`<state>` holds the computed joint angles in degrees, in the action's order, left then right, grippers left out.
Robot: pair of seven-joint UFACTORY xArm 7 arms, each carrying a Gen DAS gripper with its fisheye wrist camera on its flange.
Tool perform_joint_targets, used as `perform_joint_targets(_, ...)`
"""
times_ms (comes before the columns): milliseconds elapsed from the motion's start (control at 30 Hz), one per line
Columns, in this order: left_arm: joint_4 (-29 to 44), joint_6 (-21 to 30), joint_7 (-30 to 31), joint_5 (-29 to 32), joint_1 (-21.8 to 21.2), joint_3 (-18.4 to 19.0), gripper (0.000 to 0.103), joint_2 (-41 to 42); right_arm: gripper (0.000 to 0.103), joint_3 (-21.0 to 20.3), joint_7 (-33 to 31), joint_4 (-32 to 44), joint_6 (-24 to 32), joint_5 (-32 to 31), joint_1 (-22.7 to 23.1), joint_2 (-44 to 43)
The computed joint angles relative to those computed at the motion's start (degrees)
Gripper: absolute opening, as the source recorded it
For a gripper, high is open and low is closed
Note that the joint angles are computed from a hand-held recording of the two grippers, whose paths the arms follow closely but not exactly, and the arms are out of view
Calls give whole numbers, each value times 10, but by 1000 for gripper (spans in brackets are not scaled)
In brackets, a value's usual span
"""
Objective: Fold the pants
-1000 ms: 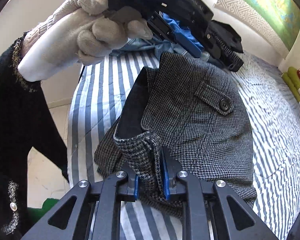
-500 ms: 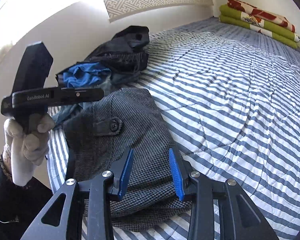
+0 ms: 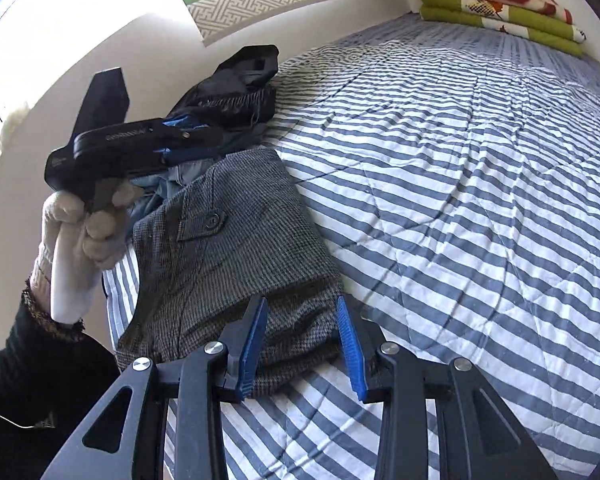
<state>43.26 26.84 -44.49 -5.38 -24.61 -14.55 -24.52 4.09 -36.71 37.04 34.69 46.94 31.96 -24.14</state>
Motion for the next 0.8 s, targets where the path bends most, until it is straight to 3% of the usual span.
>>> perform_joint_targets(100,39,28,-13,38,19,-18,44,49,33,25,40,7,-21,-40,-11,23)
perform_joint_targets(233,38,12,-16,53,15,-17,44,66,34,12,74,39,20,-33,-18,81)
perform_joint_targets(300,31,6,-10,44,9,-8,41,68,16,11,54,39,43,-15,-21,89)
perform_joint_targets(467,12,-9,-21,70,16,-16,37,61,14,47,57,7,21,-103,-33,58)
perform_joint_targets(533,6,17,-46,100,31,-30,37,29,15,40,63,8,32,-112,-31,52)
perform_joint_targets(600,0,81,-96,158,64,-67,45,-27,17,21,54,11,60,-103,-30,42)
perform_joint_targets(633,-18,86,-104,156,53,-59,45,-60,18,12,45,15,74,-95,-30,36)
perform_joint_targets(700,-76,74,-113,112,25,-36,57,-141,20,6,33,24,84,-87,-32,27)
perform_joint_targets(767,-127,79,-142,70,9,-28,63,-214,30,5,14,40,88,-81,-31,30)
perform_joint_targets(800,-148,84,-157,49,1,-26,63,-243,43,6,6,52,90,-80,-30,39)
